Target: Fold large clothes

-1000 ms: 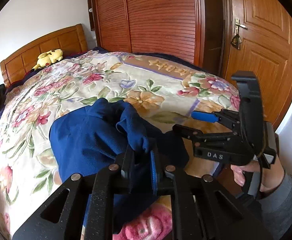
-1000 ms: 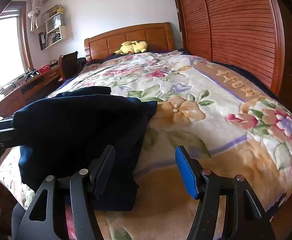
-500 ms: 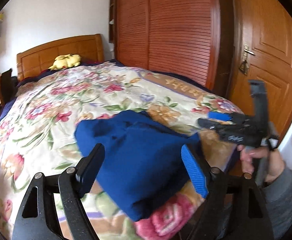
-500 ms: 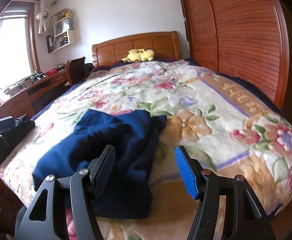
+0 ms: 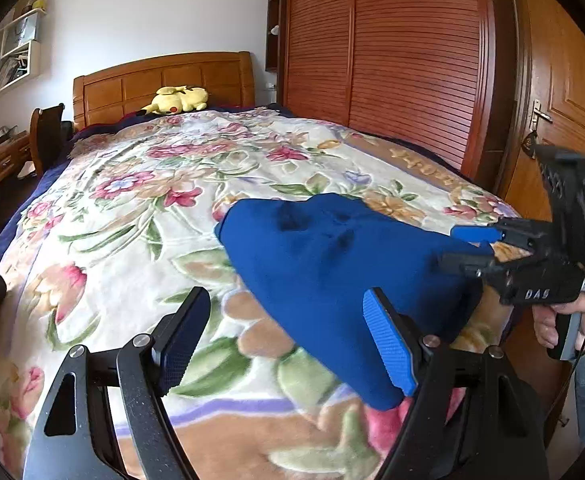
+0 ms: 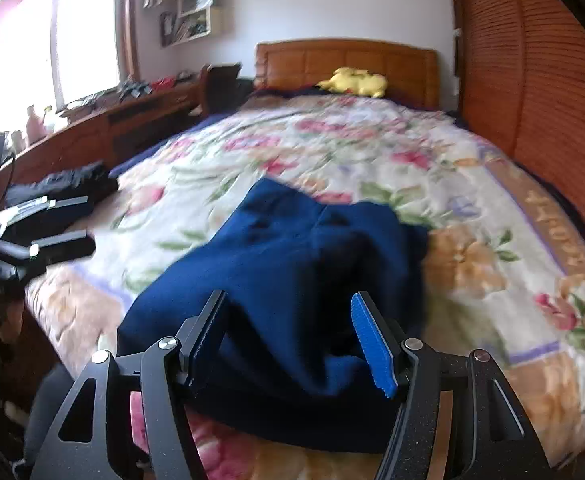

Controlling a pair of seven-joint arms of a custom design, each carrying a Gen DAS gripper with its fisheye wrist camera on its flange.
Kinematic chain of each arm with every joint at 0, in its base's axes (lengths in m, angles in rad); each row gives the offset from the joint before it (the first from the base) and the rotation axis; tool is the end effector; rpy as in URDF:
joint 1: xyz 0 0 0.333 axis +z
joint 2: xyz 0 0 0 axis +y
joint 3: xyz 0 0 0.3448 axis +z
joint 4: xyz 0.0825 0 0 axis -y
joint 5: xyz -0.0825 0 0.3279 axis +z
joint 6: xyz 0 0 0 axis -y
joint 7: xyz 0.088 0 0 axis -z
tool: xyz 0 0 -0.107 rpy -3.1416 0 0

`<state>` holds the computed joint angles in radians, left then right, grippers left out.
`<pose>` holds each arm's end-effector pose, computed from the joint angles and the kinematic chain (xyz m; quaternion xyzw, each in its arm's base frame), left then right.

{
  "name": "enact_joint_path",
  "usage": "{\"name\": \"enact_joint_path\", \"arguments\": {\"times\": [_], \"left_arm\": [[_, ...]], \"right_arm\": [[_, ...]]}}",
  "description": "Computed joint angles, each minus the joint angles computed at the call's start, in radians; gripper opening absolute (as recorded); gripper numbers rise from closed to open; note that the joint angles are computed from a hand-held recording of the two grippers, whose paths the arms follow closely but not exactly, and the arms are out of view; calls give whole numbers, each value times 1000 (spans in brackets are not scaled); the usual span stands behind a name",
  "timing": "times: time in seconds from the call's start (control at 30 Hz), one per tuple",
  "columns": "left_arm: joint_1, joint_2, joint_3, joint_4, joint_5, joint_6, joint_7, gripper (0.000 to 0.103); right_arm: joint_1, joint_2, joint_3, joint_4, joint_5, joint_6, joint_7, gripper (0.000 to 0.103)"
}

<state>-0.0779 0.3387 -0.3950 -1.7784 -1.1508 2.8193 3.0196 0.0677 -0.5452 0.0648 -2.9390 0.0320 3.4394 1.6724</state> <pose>0.5977 -0.2175 0.4893 -0.3083 0.8225 -0.4545 0.1478 0.3094 0.0405 0.5085 -0.6142 0.6112 -0.3197 0.3834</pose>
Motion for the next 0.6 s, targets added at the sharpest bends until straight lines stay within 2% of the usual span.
{"name": "enact_joint_path", "arguments": {"times": [0.03,0.1,0.17,0.2,0.23,0.3,0.37,0.4,0.5,0.6], "left_arm": [[1,4,1,1,-2,9,8,79],[7,8,0,0,-8,19,18,79],[15,14,1,4,-6,6,11,79],[18,17,2,6,-7,2,8,79],[21,19,2,8,-5,-1,6,79],[24,24,1,12,-7,0,7,80],[26,29,1,17,1,-7,1,79],[26,30,1,17,4,-9,-2,79],[37,26,-5,12,-6,-27,8,79],[39,26,-4,12,-18,-44,18,79]], "right_arm": [[8,14,-15,6,-9,-4,-10,65],[63,22,-78,6,-32,-8,-26,53],[91,15,-117,4,-48,-17,-42,35],[107,18,-134,18,-55,-28,-50,29],[98,11,-129,16,-57,-30,-59,22],[33,-4,-66,12,-47,-29,-71,14],[-104,-46,73,-2,-18,-25,-75,7],[-155,-83,118,-20,-22,-26,-60,6],[-234,-154,151,-41,8,-68,-57,4],[-264,-153,147,-52,5,-97,-39,3]]}}
